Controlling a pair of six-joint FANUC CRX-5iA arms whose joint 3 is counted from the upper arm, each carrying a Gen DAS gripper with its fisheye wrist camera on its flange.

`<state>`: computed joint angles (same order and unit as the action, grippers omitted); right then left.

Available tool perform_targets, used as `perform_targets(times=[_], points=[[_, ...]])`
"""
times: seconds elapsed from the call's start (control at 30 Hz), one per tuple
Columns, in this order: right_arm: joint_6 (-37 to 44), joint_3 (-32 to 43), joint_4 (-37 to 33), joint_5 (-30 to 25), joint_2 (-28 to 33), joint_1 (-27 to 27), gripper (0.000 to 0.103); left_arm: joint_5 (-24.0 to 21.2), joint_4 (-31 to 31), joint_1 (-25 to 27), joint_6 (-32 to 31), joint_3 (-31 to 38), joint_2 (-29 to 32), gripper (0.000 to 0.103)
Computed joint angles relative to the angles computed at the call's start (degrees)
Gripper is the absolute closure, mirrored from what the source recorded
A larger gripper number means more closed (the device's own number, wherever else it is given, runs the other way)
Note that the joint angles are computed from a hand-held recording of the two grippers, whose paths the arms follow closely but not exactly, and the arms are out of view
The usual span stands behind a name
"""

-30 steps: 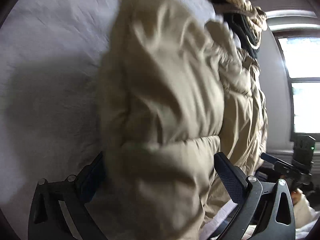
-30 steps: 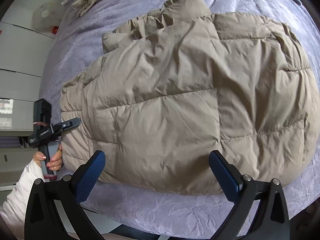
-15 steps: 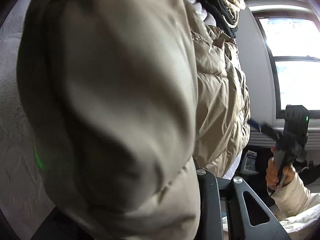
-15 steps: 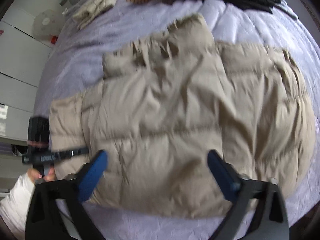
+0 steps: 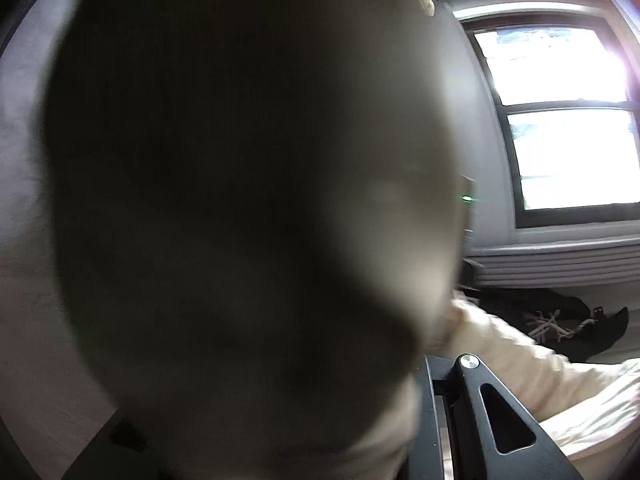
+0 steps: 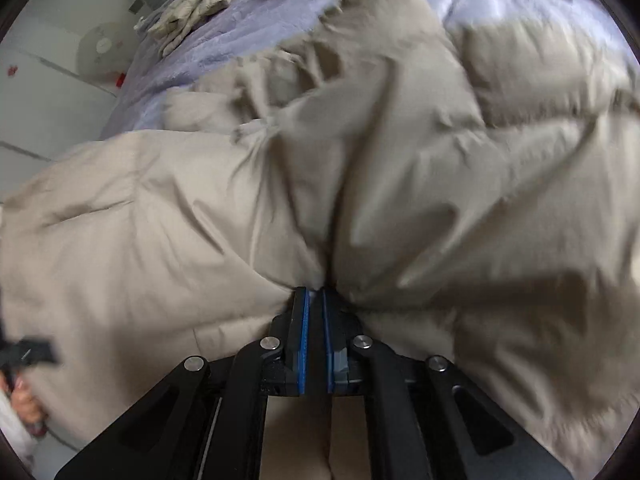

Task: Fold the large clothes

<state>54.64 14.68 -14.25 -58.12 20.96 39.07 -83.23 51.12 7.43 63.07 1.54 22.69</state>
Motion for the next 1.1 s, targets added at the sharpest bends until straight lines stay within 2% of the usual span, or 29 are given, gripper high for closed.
perform_targets(times=[0.17, 0.43, 0.53, 0.57, 0.7, 0.8, 0.9, 0.97, 1.03, 1.07, 1.1], points=[[5.71, -1.43, -9.28, 3.79, 1.00, -3.51, 0.102, -0.29, -3.84, -7.07, 5.23, 9.89, 2.71, 0.075], [16.00, -4.98, -23.49, 9.13, 0.16, -8.32, 0.103, -2.00, -12.05, -17.43, 16.05, 30.14, 12.07, 0.075], [19.63, -5.64, -28.60, 9.68, 0.07, -10.11, 0.103, -3.18, -14.04, -20.13, 18.27, 35.55, 14.80, 0.064], [20.60, -5.75, -30.01, 9.71, 0.05, -10.62, 0.103, -3.31, -14.36, -20.58, 18.76, 36.14, 14.97, 0.056], [22.21, -5.44, -35.03, 8.04, 0.12, -12.88, 0.103, -2.86, -13.46, -22.78, 21.35, 41.09, 17.93, 0.045], [21.04, -5.66, -36.93, 5.58, -0.86, -14.63, 0.102, -2.87, -12.97, -23.88, 23.39, 43.56, 19.18, 0.045], [20.03, -9.51, -37.22, 5.52, -5.65, -16.49, 0.100, -2.85, -13.84, -24.68, 24.65, 43.58, 18.70, 0.045], [16.21, -13.92, -32.18, 7.12, -11.19, -16.22, 0.099, -4.83, -15.43, -25.86, 27.73, 49.32, 21.72, 0.045], [12.09, -18.17, -27.51, 8.85, -16.21, -15.72, 0.095, -6.02, -16.41, -27.51, 30.56, 54.18, 24.88, 0.045], [9.09, -20.66, -24.54, 9.66, -19.04, -15.29, 0.082, -7.02, -16.85, -28.55, 32.61, 59.19, 28.10, 0.044], [6.88, -22.24, -22.25, 10.06, -20.86, -14.82, 0.062, -8.08, -17.04, -28.92, 33.40, 61.80, 29.81, 0.039]])
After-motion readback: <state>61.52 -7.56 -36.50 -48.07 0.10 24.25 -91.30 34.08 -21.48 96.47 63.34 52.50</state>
